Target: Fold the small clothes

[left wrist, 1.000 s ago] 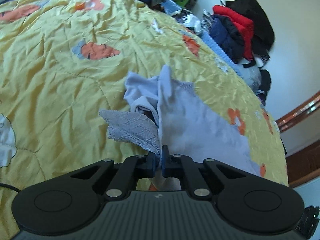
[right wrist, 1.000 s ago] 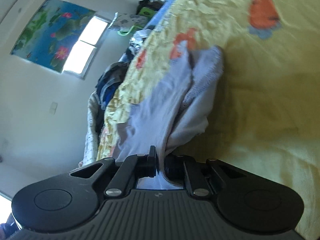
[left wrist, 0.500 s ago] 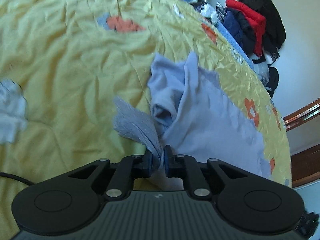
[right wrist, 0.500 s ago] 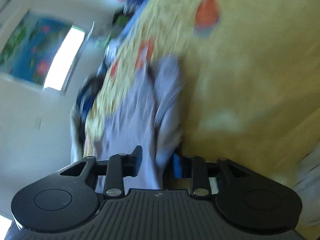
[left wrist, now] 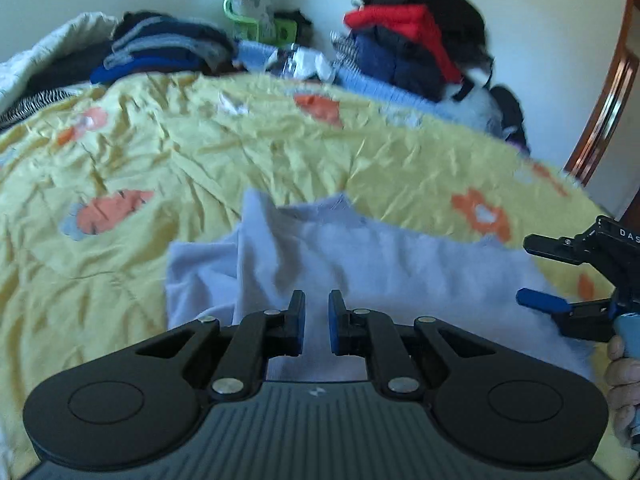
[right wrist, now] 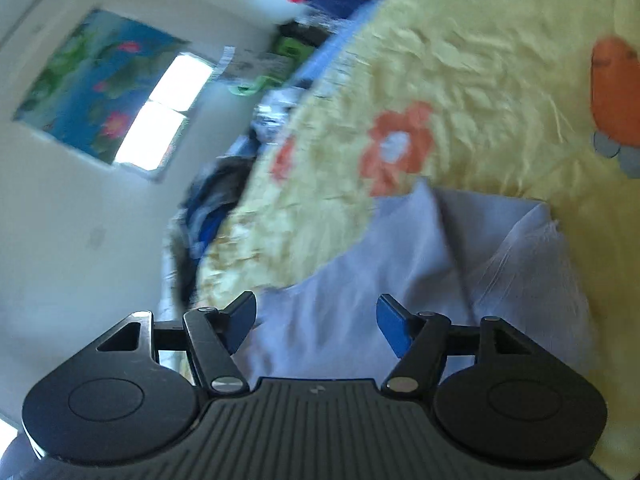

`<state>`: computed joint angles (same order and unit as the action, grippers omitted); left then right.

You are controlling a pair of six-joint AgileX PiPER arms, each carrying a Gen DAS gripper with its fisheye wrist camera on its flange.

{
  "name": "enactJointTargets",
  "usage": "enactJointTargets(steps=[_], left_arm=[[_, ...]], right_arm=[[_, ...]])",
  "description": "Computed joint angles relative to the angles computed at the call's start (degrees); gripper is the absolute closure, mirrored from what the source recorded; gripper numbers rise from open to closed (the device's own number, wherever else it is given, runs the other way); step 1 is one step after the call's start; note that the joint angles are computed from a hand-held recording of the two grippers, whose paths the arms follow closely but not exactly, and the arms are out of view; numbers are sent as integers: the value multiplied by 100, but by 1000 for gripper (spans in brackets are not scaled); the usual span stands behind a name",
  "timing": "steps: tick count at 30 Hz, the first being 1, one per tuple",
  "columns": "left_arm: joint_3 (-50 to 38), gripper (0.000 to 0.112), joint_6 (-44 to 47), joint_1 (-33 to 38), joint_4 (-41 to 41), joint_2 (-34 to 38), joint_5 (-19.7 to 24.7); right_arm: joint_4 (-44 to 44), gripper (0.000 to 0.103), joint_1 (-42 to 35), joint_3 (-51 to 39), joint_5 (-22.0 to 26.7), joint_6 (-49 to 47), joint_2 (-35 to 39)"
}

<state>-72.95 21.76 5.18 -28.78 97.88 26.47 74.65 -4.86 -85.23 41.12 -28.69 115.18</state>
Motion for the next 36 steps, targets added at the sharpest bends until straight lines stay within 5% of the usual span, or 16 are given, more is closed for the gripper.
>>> enactJointTargets(steps=[4,6,8,10,12,17,20,23,26,28,31,36], left_arm=[[-576,101,213,217,-376,682,338],[-867,101,-58,231,-164,799,611],[-946,101,-312,163,178,714,707],[-647,101,261,119,-192,469,352],[-540,100,818,46,-570,375,143],[-1789,100,-804,-240,1015,1338,608],[-1792,100,-708,-226,924,1473,484],[-1649,100,-526,-183,688,1424,363],[-1417,100,-837,-257,1068,1218,200],[-1197,100,-1308,-344,1682,982,126],[-456,100,-2096,-415,2787,325,-108],[971,91,-1191,272,1326,-939,-136]], right_arm=[[276,65,-175,3,-56,-94,288],[254,66,-270,-78,126,41,367],[69,60,-236,-5,63,158,221],[473,41,-216,388,16,-390,-128],[972,34,-175,606,98,-1045,-341],[206,34,14,-343,66,-131,141],[-724,36,130,-811,-184,711,491],[-422,41,110,-683,-213,228,511],[-675,35,168,-506,-251,426,255],[-637,37,205,-184,-113,35,-117],[-572,32,466,1066,-687,-1203,-1242],[-314,24,1010,2810,-1723,-2816,-2613]])
